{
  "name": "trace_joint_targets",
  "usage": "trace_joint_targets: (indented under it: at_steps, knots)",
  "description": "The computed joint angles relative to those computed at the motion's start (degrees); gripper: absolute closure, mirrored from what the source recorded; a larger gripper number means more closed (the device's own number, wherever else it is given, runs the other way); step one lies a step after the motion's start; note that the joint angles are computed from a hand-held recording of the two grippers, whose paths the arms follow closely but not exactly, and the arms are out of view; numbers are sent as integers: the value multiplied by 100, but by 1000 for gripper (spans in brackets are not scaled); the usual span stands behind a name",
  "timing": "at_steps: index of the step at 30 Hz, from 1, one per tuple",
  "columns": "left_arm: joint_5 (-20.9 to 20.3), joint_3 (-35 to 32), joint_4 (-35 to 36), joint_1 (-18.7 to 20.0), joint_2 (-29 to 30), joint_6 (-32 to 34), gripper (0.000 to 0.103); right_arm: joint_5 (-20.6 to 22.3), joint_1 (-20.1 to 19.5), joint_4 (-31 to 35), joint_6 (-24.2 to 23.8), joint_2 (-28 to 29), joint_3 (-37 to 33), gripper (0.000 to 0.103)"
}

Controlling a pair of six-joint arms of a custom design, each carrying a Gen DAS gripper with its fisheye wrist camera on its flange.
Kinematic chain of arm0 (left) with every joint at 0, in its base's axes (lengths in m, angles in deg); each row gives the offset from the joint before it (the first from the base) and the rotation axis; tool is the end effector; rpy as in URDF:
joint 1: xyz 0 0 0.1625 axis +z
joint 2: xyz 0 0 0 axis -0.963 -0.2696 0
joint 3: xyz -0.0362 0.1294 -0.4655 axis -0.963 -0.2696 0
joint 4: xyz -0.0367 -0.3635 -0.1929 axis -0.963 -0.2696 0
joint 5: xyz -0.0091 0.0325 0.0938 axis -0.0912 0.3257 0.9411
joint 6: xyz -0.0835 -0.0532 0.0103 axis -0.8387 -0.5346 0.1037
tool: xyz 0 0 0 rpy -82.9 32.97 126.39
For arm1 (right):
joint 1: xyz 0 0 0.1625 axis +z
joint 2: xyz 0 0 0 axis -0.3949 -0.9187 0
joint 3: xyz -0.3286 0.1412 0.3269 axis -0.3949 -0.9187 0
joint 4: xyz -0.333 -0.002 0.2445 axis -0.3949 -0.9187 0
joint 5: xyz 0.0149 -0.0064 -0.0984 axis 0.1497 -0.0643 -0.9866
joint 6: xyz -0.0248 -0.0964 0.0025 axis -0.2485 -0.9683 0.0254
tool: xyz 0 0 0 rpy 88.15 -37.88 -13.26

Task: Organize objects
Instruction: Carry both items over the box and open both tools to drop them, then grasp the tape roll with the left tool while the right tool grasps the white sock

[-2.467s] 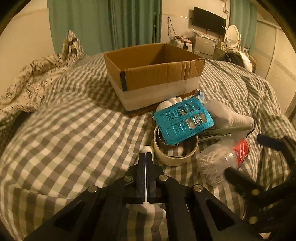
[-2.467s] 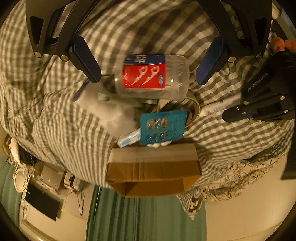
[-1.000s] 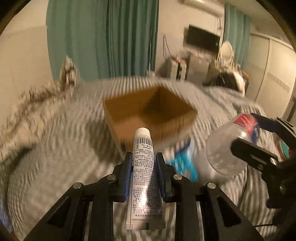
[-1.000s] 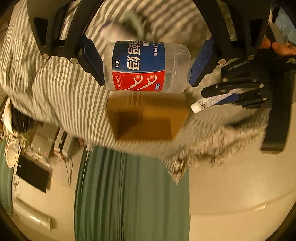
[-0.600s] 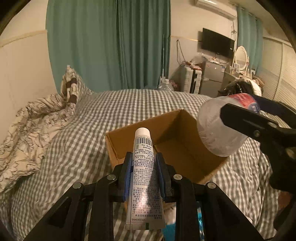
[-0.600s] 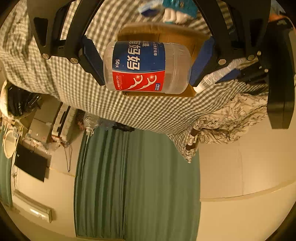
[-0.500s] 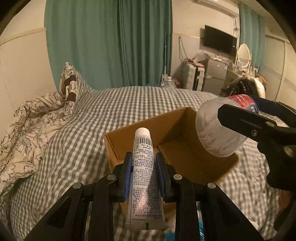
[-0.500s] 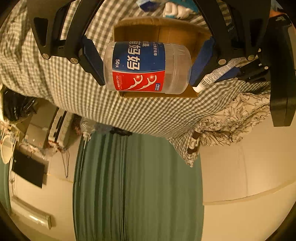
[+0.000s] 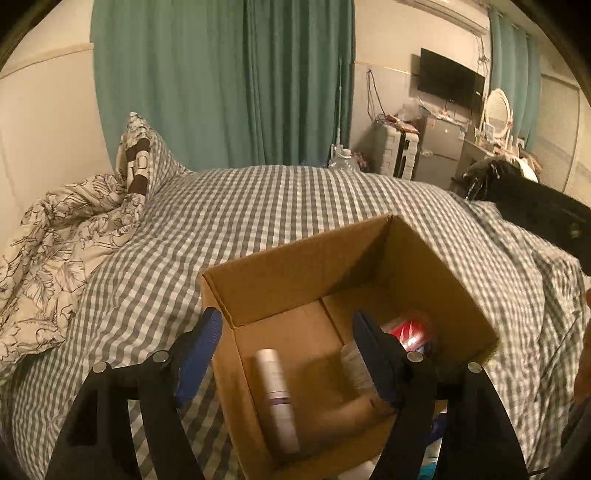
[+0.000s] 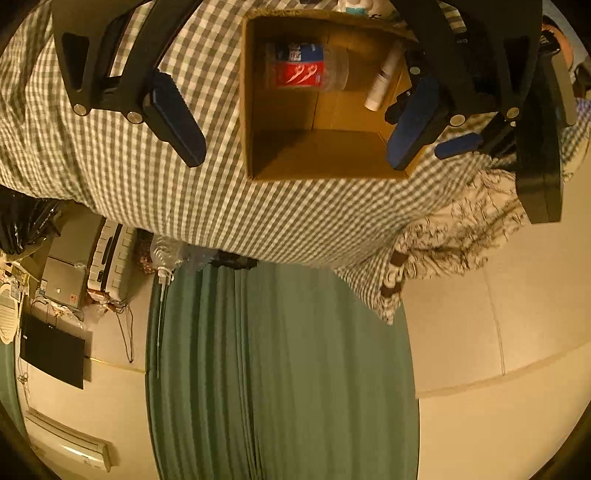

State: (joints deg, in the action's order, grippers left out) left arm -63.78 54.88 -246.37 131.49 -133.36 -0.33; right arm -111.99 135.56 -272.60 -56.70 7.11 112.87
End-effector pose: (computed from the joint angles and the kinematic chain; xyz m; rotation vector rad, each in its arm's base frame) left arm -0.0958 -0.5214 0.2067 0.6544 2.2643 -0.8844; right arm 0.2972 -0.5080 0.0850 0.6996 -2.2496 1.1355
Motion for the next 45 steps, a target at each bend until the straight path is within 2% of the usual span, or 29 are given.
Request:
trace_joint_targets:
  at_steps: [2, 7, 12, 18, 21, 28, 33, 40, 45]
  knots:
    - [89, 81, 49, -136, -119, -102, 26, -64, 109, -87, -50, -135, 119, 4]
    - [496, 518, -73, -727, -499, -415, 5, -402, 499, -280, -338, -512, 496, 4]
    - [933, 1016, -66, -1211, -796, -797, 1, -708, 814, -484, -393, -846, 1024, 4]
    - [1245, 1656, 350, -1494, -917, -1693, 0, -1098, 877, -868, -384, -740, 1661, 4]
    - [1305, 1982, 315, -1485, -748, -2053, 0, -1043, 629, -939, -101, -527, 1987, 4]
    - [1040, 2489, 331, -1191, -144, -2656, 0, -581, -138, -1226, 222, 258, 2427, 4]
    - [814, 2669, -16, -1063, 430, -2513, 0, -464, -393, -1021, 355, 536, 2415, 4]
    - [477, 2677, -463, -788, 912, -2270, 0, -459, -584, -657, 540, 676, 2329, 4]
    - [276, 2496, -665, -504, 1068, -1923, 0, -354, -688, -299, 689, 667, 2267, 10]
